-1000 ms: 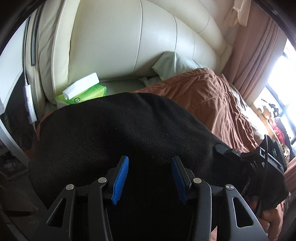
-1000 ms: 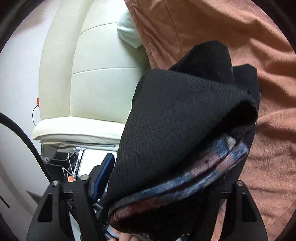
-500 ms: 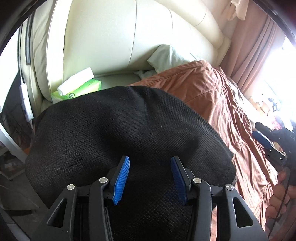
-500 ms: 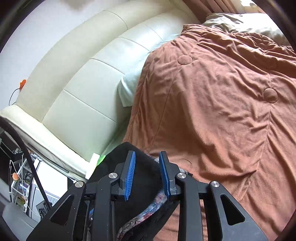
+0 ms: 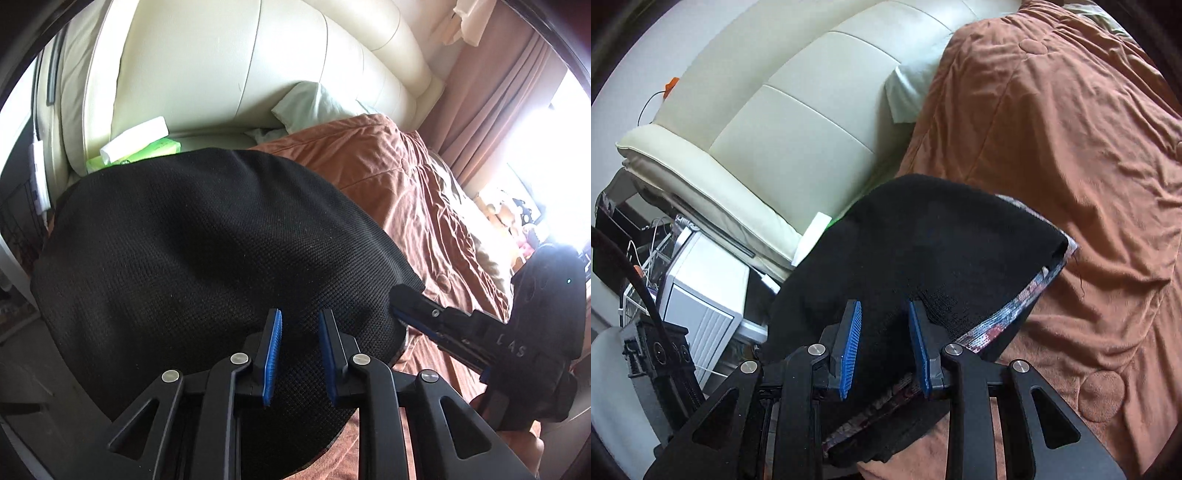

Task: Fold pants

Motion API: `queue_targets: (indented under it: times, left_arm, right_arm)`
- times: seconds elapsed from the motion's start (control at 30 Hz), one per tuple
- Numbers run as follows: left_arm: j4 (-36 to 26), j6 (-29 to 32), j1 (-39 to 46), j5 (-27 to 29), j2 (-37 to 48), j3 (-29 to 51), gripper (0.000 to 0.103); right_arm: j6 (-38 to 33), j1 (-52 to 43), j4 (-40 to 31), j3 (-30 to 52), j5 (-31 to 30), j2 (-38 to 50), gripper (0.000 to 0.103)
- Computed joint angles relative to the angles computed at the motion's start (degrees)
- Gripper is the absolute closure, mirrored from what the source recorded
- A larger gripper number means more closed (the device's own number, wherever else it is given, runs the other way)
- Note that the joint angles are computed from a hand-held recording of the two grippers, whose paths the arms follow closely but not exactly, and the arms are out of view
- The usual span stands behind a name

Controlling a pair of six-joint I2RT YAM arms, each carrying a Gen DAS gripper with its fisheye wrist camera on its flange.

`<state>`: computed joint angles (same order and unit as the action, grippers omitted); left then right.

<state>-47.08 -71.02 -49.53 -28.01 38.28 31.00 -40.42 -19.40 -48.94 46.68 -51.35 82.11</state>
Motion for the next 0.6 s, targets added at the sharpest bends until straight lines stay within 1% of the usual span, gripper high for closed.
queue_targets:
  times: [0.03, 0.07, 0.13, 0.17, 0.2, 0.23, 0.3, 0.4, 0.53, 0.6]
  left_arm:
    - [0.5, -0.6, -0.3, 0.3, 0.4, -0.5, 0.080]
    - [0.4, -1.8, -1.3, 0.0, 0.7, -0.7, 0.081]
    - [-0.4, -4.0, -4.0, -1.4, 2.4, 0.0, 0.081]
    - [-0.7, -4.9, -5.1, -1.6, 3.3, 0.5, 0.081]
    - [-1.4, -6.1, -6.4, -2.1, 4.1, 1.1, 0.081]
    - [-2.3, -7.6, -8.1, -2.8, 4.7, 1.7, 0.081]
    - [-3.6, -10.4, -11.2, -4.1, 5.4, 2.6, 0.081]
    - [-6.1, -15.4, -16.3, -6.0, 7.6, 4.6, 0.081]
    - [-11.5, -23.8, -23.6, -8.8, 11.9, 8.8, 0.081]
    - [-15.6, -29.8, -28.3, -11.0, 14.4, 11.6, 0.081]
  right_arm:
    - [-0.5, -0.4, 0.6, -1.0, 0.6, 0.1, 0.079]
    - [-0.9, -0.9, 1.1, -1.3, 0.8, 1.0, 0.081]
    - [-1.1, -1.7, 2.4, -1.5, 1.9, 2.8, 0.081]
    - [-2.1, -2.8, 1.3, -1.5, 2.6, 2.6, 0.081]
    - [-4.1, -4.2, -1.7, -1.4, 3.0, 1.5, 0.081]
    - [-5.2, -5.4, -3.0, -0.7, 3.4, 2.2, 0.081]
    - [-5.5, -6.8, -3.8, -0.4, 4.2, 2.6, 0.081]
    - [-11.3, -11.9, -9.5, 1.8, 3.7, 3.6, 0.081]
    - [-22.0, -21.0, -21.0, 5.8, 4.1, 3.7, 0.081]
    - [-28.1, -25.5, -27.2, 7.9, 4.7, 3.5, 0.081]
